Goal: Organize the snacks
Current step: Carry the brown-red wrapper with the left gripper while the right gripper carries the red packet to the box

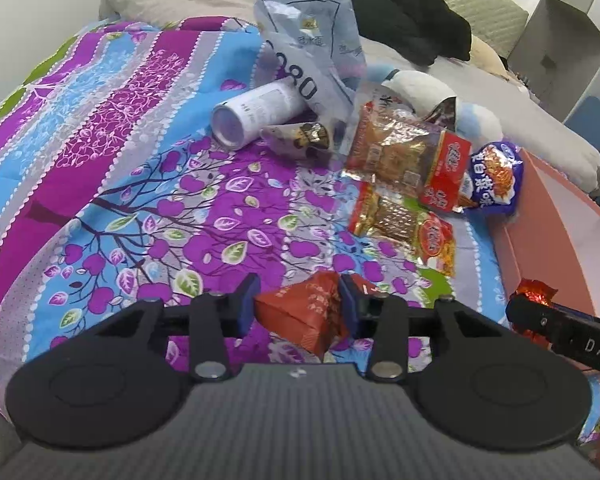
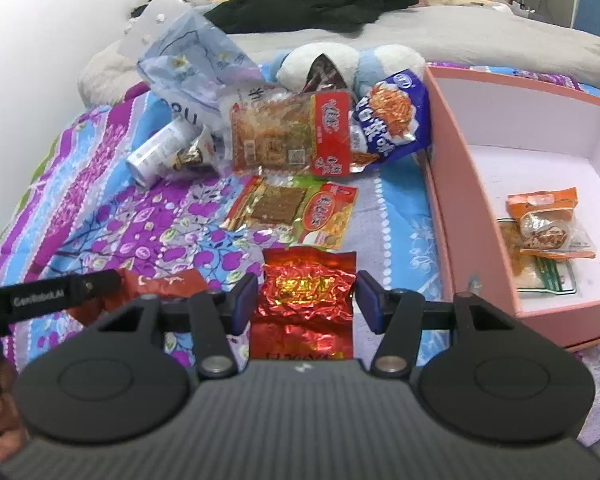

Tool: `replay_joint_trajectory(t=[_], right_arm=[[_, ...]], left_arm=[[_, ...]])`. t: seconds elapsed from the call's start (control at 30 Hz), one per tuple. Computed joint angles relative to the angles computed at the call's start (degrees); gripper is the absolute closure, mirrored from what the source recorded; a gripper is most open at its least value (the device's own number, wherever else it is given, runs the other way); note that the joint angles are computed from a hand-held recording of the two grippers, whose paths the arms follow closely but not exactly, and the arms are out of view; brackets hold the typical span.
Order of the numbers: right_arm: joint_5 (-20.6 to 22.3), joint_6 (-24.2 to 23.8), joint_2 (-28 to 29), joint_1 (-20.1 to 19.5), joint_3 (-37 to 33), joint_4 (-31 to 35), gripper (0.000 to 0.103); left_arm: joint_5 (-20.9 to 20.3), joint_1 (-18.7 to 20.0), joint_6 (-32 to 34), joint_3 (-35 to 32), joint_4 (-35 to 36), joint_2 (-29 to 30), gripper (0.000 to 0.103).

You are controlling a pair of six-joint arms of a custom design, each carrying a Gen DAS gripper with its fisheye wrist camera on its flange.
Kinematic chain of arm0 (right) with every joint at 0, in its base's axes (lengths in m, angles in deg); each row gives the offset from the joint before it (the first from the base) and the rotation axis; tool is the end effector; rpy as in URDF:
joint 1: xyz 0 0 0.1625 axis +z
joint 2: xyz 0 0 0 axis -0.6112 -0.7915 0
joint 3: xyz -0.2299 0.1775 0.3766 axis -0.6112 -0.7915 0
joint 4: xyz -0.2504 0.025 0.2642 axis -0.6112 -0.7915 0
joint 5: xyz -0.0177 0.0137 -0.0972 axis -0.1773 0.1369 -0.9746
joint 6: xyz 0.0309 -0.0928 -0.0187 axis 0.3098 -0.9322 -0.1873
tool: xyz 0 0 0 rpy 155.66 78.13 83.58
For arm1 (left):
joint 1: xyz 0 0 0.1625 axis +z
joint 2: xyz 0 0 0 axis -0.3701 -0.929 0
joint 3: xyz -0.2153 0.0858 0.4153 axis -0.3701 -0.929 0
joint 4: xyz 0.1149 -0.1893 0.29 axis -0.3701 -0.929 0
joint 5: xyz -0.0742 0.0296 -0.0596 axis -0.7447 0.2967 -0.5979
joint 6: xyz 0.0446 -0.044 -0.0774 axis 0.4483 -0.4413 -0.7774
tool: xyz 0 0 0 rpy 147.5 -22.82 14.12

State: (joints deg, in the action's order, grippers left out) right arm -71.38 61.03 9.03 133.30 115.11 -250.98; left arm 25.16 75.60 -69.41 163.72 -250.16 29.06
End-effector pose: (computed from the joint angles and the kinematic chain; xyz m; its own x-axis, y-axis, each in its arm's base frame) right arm 0.1272 -0.5592 0.1896 -0.7752 0.1892 0.6027 -0.3007 0.7286 -0.6154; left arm -0.2145 -0.6271 0.0541 -0.8631 0.0956 -0.4960 0.3638 0.7988 -0.4791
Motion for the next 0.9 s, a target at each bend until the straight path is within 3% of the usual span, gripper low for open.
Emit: replay_joint_trajectory(t=[0.3,0.9], right_arm=[[0.52,-2.27,-4.19,0.48,0.42,-1.44,0.047],[0.05,-11.77,-13.55,2.66,-3.11,-6.29,0.047]], left_arm=[[-1.20,-3.33,2.84,-4.60,0.68,0.56,0.057],[-4.60,-11.48,15.21,-24.23,4.87,6.90,0.057]])
